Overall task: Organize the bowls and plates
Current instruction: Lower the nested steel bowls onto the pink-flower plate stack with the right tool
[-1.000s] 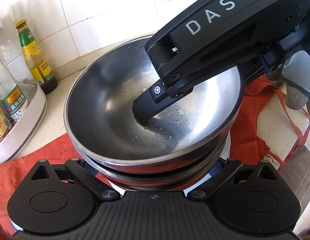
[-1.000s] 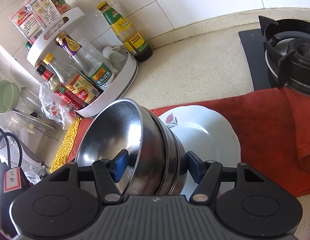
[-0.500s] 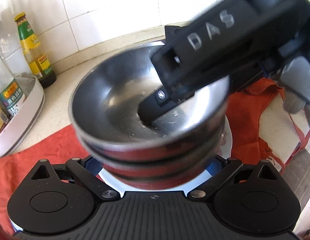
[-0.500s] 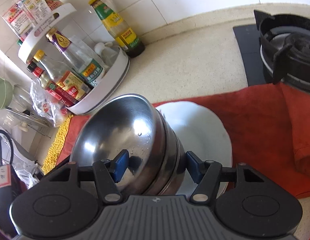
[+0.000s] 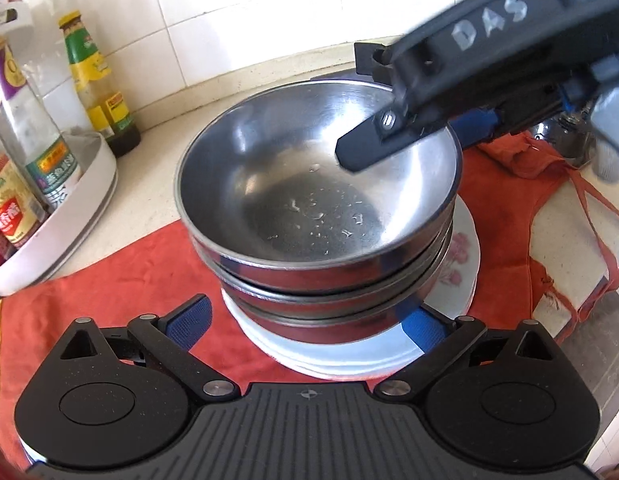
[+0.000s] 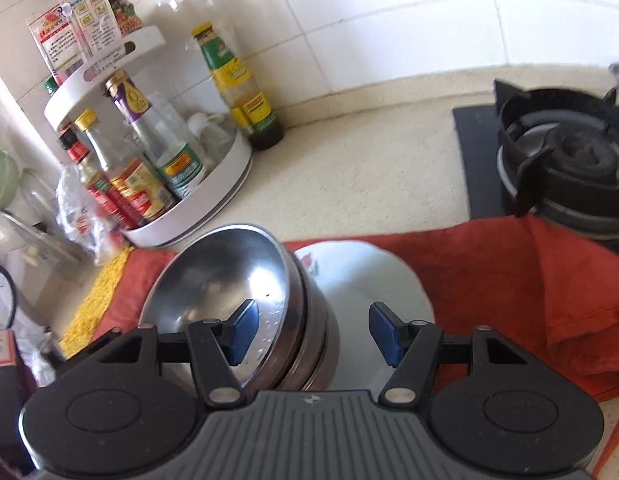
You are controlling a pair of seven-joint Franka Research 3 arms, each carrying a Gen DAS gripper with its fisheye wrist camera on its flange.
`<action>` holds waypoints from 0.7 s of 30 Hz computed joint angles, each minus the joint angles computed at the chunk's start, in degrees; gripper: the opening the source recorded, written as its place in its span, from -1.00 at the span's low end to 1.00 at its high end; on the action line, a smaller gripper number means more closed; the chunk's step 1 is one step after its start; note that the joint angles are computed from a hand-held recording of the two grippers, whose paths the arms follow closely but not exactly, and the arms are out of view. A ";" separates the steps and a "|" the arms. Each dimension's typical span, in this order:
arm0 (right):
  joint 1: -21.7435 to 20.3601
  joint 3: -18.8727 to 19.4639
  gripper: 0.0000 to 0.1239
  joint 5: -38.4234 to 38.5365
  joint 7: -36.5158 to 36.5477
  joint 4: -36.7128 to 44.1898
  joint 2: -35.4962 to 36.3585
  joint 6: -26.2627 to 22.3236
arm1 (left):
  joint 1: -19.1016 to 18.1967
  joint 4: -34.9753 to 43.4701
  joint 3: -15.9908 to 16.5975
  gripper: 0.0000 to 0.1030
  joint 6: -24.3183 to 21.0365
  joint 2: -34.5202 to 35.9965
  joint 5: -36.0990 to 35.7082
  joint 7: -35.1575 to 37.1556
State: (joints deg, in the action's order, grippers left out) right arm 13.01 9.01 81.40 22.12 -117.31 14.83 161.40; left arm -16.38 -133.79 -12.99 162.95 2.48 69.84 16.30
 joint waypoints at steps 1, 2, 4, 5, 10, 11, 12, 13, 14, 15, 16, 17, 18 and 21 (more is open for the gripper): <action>-0.33 0.11 0.00 1.08 -0.87 -0.31 -0.36 -0.56 | -0.15 0.07 -0.18 0.97 -0.64 -0.08 -0.75 0.79; -0.54 0.06 0.00 1.71 -1.52 -0.75 -0.84 -1.26 | -0.34 -0.16 -0.33 0.97 -1.34 -0.49 -0.72 1.05; -0.37 -0.10 0.00 3.01 -3.41 -1.22 -1.28 -1.14 | -0.48 -1.11 -0.53 0.98 -2.00 -1.49 0.50 0.05; -0.09 -0.28 0.00 2.51 -3.40 -1.29 -1.22 -0.94 | -0.37 -1.56 -0.59 0.98 -1.90 -1.87 -0.08 0.30; 0.06 -0.53 0.00 6.26 -5.80 -1.58 -1.58 -1.09 | 0.26 -2.88 -0.97 0.98 -1.83 -3.35 -2.52 2.43; 0.59 -0.75 0.00 4.64 -4.46 -1.39 -1.34 -0.40 | 0.49 -2.63 -0.92 0.98 -0.95 -2.98 -2.91 2.95; 1.07 -0.78 0.00 3.34 -3.54 -1.13 -1.02 0.55 | 0.62 -1.95 -0.92 0.97 -0.66 -2.17 -3.56 3.51; 1.41 -0.67 0.00 2.69 -3.14 -0.82 -0.71 1.49 | 0.57 -1.26 -0.95 0.97 -0.81 -1.43 -3.86 3.88; 1.42 -0.46 0.00 2.93 -3.42 -0.45 -0.47 1.81 | 0.51 -0.64 -0.86 0.97 -0.66 -0.77 -3.74 4.11; 1.19 -0.38 0.00 2.98 -3.32 -0.20 -0.36 1.27 | 0.39 -0.37 -0.77 0.95 -0.28 -0.50 -3.66 4.28; 1.01 -0.41 0.00 2.46 -2.54 -0.04 -0.32 0.57 | 0.32 0.09 -0.65 0.94 -0.03 -0.09 -3.98 4.81; 0.90 -0.37 0.00 2.20 -2.26 0.04 -0.34 0.23 | 0.17 0.55 -0.58 0.93 -0.02 0.29 -4.53 5.19; 0.79 -0.26 0.00 2.51 -2.99 0.03 -0.41 0.26 | -0.04 1.01 -0.49 0.92 0.07 0.68 -4.32 4.81; 0.86 -0.29 0.00 1.65 -3.04 -0.12 -0.36 1.06 | -0.81 1.86 -0.19 0.92 -0.02 1.34 -1.99 2.12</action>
State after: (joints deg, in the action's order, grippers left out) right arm 13.87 8.72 83.05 19.08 -117.43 14.47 162.45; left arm -17.19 -131.93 -13.17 162.94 3.82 67.85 18.42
